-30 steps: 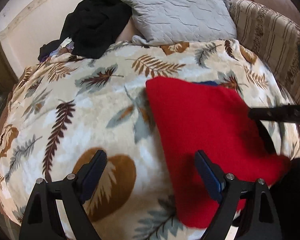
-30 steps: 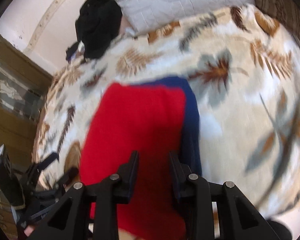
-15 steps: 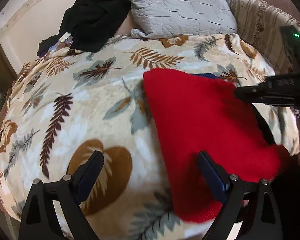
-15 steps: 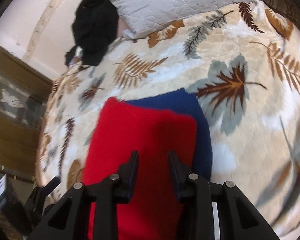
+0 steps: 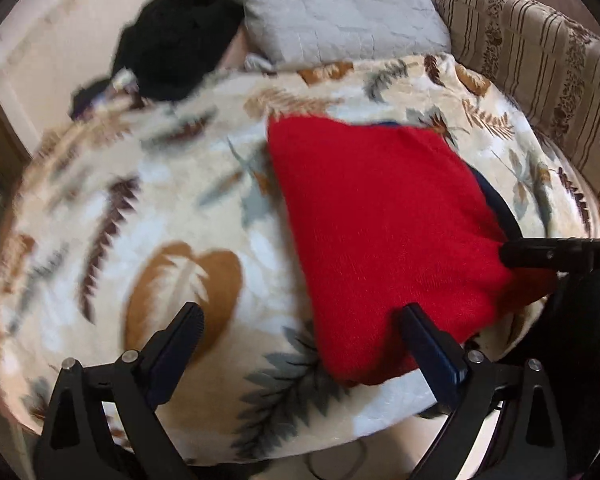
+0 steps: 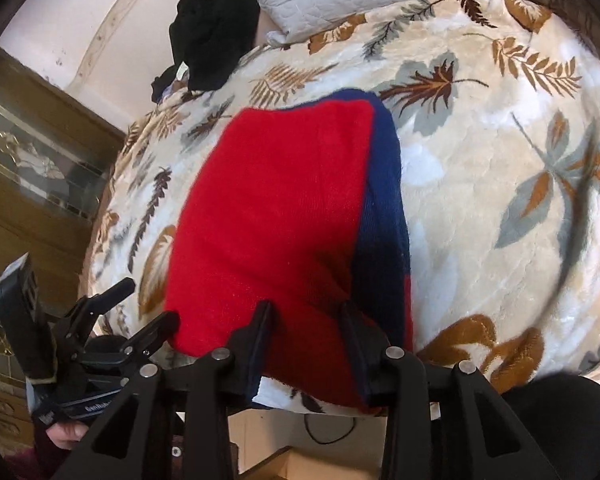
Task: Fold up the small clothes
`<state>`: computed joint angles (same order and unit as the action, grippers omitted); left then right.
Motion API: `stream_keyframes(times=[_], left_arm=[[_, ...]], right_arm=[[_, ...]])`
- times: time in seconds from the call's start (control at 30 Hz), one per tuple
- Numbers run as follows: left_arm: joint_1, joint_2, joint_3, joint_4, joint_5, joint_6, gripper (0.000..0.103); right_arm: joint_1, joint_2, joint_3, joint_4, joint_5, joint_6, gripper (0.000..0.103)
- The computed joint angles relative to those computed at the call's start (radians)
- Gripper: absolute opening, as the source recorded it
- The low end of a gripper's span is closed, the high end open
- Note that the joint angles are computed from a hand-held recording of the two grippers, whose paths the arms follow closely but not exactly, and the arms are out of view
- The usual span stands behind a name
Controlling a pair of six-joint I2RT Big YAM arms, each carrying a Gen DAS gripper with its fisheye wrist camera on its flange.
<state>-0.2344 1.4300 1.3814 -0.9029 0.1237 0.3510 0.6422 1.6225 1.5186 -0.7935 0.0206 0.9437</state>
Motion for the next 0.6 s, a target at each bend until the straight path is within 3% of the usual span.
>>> stream_keyframes(times=[0.1, 0.37, 0.6], left_arm=[[0.01, -0.027, -0.006, 0.033, -0.002, -0.01, 0.099], [0.009, -0.078, -0.008, 0.134, -0.063, -0.021, 0.099], [0.009, -0.086, 0.003, 0.129, -0.055, -0.026, 0.099]], right_arm=[[0.009, -0.028, -0.014, 0.03, 0.04, -0.006, 0.059], [0.027, -0.086, -0.021, 0.055, 0.126, -0.011, 0.061], [0.036, -0.098, -0.013, 0.071, 0.162, -0.011, 0.061]])
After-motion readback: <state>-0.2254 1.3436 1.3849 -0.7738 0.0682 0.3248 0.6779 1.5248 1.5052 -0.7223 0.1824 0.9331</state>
